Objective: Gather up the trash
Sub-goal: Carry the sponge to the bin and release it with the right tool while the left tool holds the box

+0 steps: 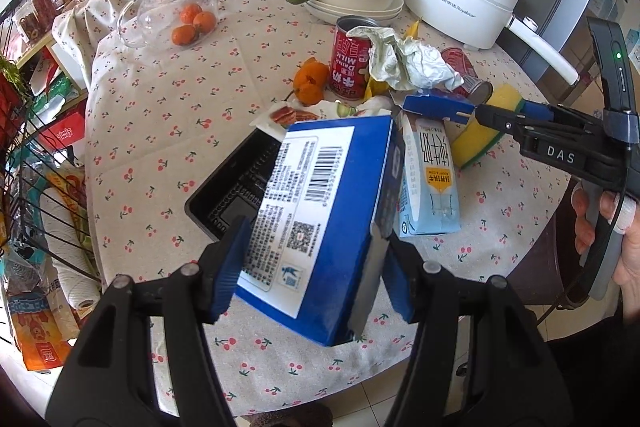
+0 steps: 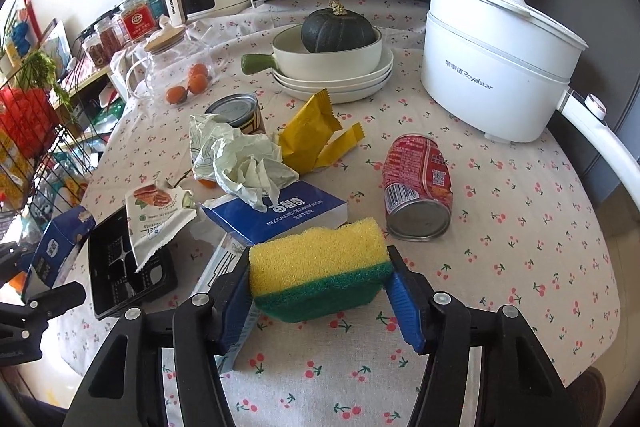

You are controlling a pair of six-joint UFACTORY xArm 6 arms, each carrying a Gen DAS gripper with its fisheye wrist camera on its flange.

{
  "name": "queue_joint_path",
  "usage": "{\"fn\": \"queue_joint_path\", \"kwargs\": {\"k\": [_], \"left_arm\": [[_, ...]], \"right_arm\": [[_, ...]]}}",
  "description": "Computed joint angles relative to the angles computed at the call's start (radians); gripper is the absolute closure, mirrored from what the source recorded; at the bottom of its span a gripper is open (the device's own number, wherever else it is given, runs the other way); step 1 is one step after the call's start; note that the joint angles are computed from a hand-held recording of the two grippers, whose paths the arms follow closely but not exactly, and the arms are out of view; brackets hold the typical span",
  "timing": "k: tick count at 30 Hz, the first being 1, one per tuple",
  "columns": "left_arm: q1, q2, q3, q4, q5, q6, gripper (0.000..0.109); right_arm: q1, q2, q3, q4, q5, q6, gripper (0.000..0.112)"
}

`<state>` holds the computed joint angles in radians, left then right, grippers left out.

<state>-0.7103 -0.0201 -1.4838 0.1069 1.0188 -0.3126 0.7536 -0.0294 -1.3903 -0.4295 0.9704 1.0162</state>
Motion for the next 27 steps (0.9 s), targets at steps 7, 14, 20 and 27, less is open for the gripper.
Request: {"fn": "queue_joint_path", "kwargs": {"k": [7, 14, 20, 27], "left_arm": [[-0.040, 0.018, -0.028, 0.013, -0.022, -0.008, 0.045], [-0.114, 0.087, -0.114, 0.013, -0.032, -0.001, 0.045], [-0.189, 0.181, -0.228, -0.007, -0.024, 0.033, 0.045], [-0.280, 0.285, -0.345, -0.014, -0.014, 0.068, 0.045]], "right_arm": [[0.019, -0.135, 0.086, -0.032, 0.065, 0.038, 0.050], [0.040, -0.306, 0.193, -0.048, 0.186, 0.084, 0.050], [0.071, -0.469, 0.290, -0.070, 0.299, 0.138, 0.050], [0.137, -0.643, 0.380, -0.096, 0.462, 0.210, 0.050]]}}
